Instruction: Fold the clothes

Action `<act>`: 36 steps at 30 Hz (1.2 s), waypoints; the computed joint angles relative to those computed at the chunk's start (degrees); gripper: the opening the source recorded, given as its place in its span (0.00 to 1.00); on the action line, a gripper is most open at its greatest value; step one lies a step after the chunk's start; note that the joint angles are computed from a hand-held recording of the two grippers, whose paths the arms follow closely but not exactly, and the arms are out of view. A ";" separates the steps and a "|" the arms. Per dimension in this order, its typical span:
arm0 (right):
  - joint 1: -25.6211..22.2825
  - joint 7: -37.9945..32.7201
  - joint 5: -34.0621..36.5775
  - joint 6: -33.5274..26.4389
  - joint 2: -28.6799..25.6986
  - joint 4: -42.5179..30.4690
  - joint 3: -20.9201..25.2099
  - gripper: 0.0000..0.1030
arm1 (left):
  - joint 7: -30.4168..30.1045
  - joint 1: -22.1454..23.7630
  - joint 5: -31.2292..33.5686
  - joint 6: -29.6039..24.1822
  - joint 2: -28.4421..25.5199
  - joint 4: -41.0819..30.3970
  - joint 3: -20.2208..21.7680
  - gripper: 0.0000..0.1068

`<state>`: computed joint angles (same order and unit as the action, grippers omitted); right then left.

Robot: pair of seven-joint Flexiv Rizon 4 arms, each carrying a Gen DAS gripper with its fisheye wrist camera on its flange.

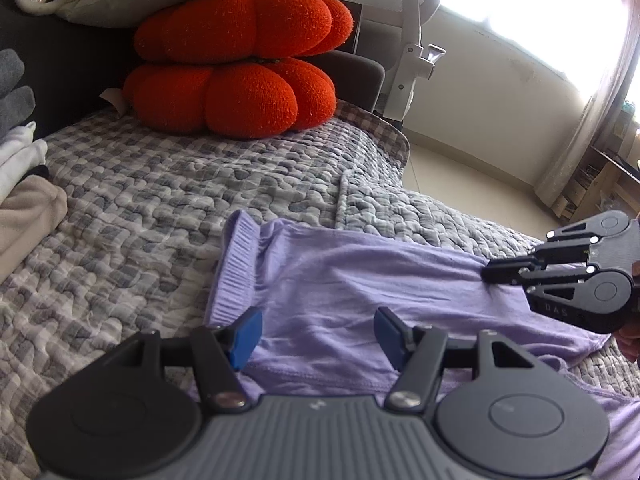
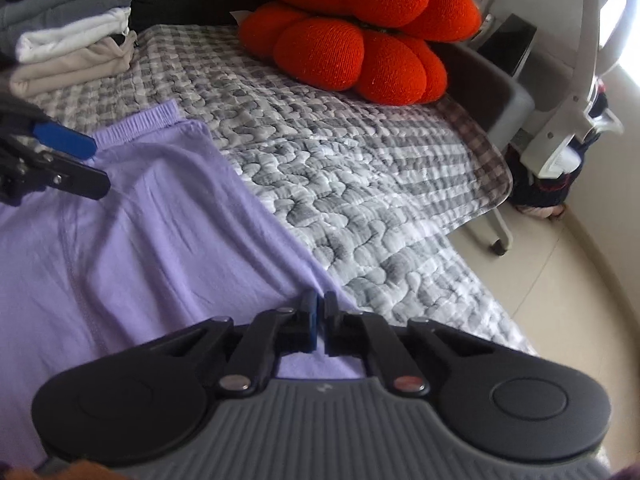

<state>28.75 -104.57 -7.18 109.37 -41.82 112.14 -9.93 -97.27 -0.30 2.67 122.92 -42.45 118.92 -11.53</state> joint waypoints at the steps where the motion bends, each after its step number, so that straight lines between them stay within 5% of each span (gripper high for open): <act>1: 0.76 1.12 -0.96 0.96 -0.18 0.42 -1.19 0.01 | 0.09 -0.11 0.03 -0.03 -0.01 -0.04 0.06 0.59; 11: 6.67 -1.29 7.63 2.94 -2.65 -1.16 -6.88 0.00 | 0.64 -1.37 -1.33 -0.24 0.01 -0.01 1.12 0.59; 20: 6.42 0.36 7.86 1.41 -1.83 -0.89 -5.92 0.03 | 1.70 -2.69 -2.63 -0.36 -0.02 -0.07 1.93 0.59; 29: 1.16 3.82 6.01 1.67 -1.12 -2.32 -1.31 0.05 | 0.72 -1.30 -2.13 -0.03 -0.09 0.22 0.77 0.59; 36: -11.34 5.66 -5.07 -1.87 -0.31 -4.05 11.26 0.14 | -1.37 -0.56 -2.42 2.57 0.80 1.19 1.65 0.59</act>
